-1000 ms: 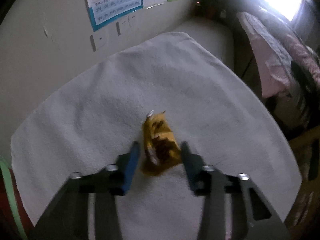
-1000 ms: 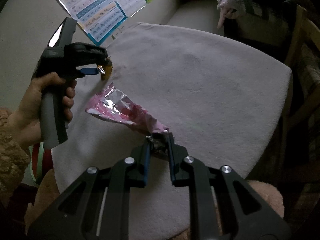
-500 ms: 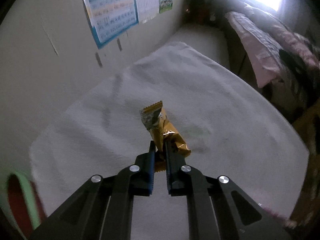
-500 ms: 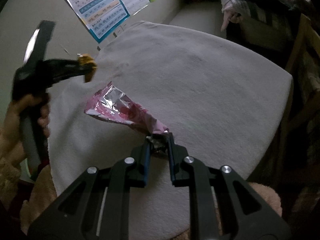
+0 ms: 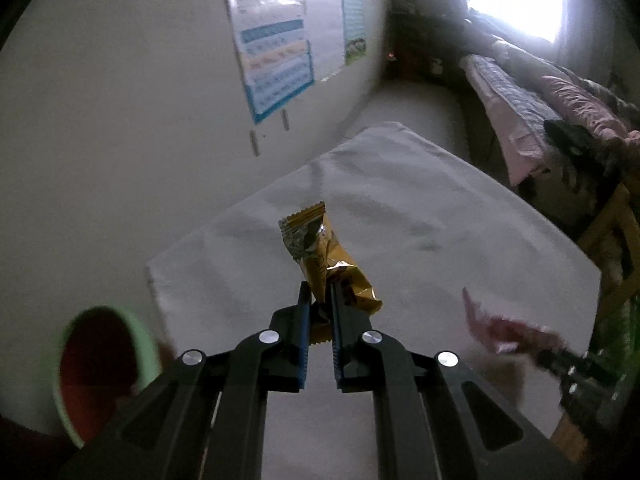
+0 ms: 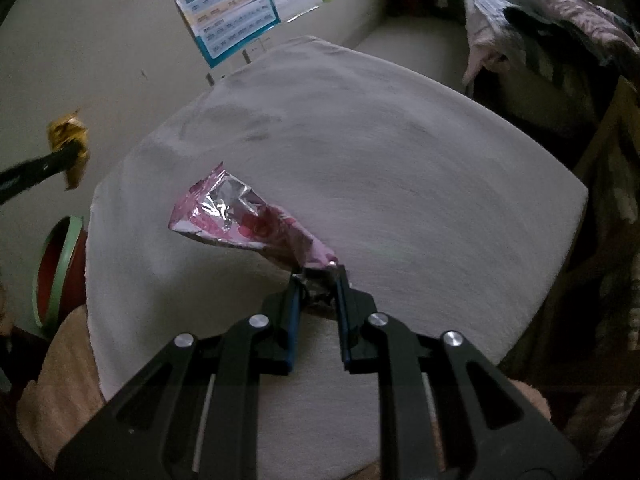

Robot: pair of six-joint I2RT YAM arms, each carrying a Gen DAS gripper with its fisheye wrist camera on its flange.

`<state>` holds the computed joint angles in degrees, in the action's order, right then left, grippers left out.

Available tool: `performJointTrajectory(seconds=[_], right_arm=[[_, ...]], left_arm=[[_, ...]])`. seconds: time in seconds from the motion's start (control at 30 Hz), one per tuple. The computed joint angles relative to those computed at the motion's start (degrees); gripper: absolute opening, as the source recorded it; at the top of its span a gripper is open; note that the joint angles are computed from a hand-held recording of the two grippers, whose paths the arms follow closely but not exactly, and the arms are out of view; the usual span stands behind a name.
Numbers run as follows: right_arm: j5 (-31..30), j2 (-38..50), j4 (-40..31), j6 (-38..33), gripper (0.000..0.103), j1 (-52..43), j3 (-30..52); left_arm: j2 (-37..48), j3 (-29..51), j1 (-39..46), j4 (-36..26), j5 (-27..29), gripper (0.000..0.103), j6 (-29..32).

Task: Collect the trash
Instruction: 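Carry the yellow and pink wrappers over the green bin with both grippers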

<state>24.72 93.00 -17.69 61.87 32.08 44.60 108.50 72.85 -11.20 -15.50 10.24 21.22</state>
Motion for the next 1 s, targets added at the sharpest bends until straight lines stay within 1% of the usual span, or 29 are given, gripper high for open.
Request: performJointTrajectory(seconds=[0.07, 0.13, 0.3, 0.5, 0.73, 0.83, 1.0], right_arm=[[0.19, 0.58, -1.43, -0.95, 0.017, 0.46, 2.45], [0.98, 0.71, -3.05, -1.93, 0.017, 1.05, 4.87], [2.87, 0.90, -6.34, -2.59, 0.017, 2.73, 11.48], [4.71, 4.77, -9.79, -5.11, 0.017, 6.01, 21.79], [4.58, 8.15, -11.51, -7.88, 0.017, 7.55, 30.58], [5.72, 10.11, -13.81, -9.23, 0.017, 8.41, 34.88], [5.83, 12.01, -15.47, -9.77, 0.017, 9.12, 38.40]], left_arm=[[-2.36, -2.68, 2.27, 1.40, 0.20, 0.007, 1.02], [-3.77, -3.60, 4.75, 1.73, 0.89, 0.007, 1.37], [-5.90, -3.49, 9.94, 1.69, 3.74, 0.007, 1.73], [-7.81, -3.19, 15.69, 1.51, 7.39, 0.007, 1.97], [-8.71, -2.70, 19.64, 1.45, 10.13, 0.007, 1.79], [-8.24, -2.31, 20.76, 1.40, 11.11, 0.007, 1.75], [-7.41, -2.14, 22.06, 1.55, 12.17, 0.007, 2.07]])
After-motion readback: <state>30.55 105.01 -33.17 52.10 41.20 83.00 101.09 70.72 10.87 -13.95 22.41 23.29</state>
